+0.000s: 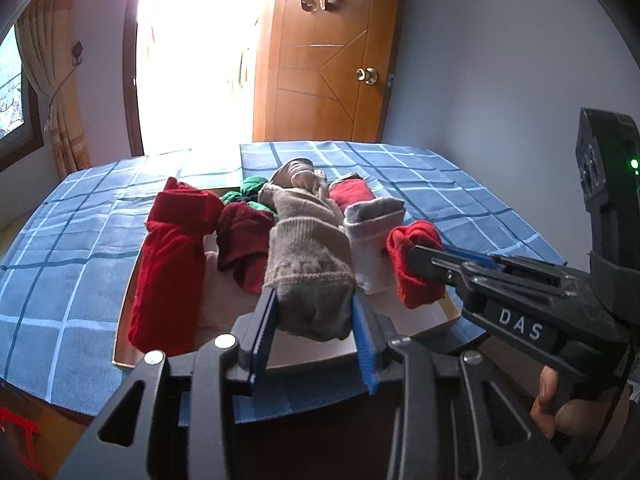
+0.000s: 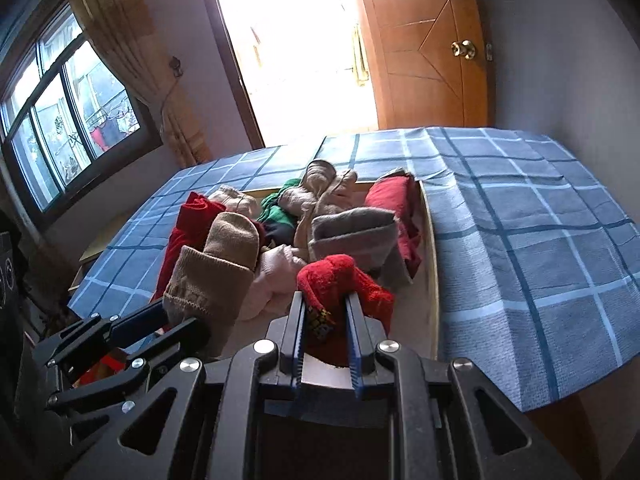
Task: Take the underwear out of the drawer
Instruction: 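Lift beige and red socks up out of the drawer over the tray, then lower both socks into the tray and open both tools to release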
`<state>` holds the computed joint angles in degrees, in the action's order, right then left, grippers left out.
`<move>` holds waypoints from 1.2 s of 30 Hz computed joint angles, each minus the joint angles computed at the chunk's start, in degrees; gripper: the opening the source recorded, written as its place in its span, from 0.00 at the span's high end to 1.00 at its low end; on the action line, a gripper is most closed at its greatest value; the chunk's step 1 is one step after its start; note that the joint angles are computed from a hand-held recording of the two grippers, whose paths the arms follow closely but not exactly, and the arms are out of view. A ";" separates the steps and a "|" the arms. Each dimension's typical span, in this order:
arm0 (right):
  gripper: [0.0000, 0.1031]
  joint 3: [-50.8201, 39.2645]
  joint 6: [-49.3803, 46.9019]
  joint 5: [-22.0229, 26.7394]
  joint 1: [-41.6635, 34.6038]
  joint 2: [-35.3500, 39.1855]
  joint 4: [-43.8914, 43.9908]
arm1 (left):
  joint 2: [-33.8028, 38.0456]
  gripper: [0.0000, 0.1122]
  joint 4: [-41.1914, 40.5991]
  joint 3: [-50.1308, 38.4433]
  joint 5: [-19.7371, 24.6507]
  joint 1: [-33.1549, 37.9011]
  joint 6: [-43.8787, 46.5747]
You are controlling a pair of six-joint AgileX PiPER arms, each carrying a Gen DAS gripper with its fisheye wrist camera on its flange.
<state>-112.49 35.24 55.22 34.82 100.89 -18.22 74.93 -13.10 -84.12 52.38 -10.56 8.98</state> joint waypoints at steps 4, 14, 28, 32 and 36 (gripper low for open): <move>0.80 0.17 0.00 -0.38 -0.58 0.07 0.20 | 0.85 0.68 1.18 -0.78 -0.24 -1.53 -1.35; 0.80 0.67 -0.45 -0.80 -1.16 -0.08 0.48 | 2.03 0.68 1.40 -1.53 -0.58 -2.56 -1.80; 0.80 1.79 1.48 0.18 -0.93 -1.25 -3.82 | 3.04 0.68 2.65 -2.68 -1.02 -5.15 -3.05; 0.80 1.80 1.47 0.41 -1.48 -0.72 -3.32 | 3.73 0.68 3.06 -2.68 -1.32 -5.62 -3.80; 0.80 0.71 1.51 1.30 -1.50 0.34 -3.68 | 4.27 0.68 4.50 -2.78 -1.60 -6.87 -4.93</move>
<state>-111.78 36.75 56.53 33.32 101.24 -21.90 79.20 -8.61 -86.91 50.78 -17.43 4.05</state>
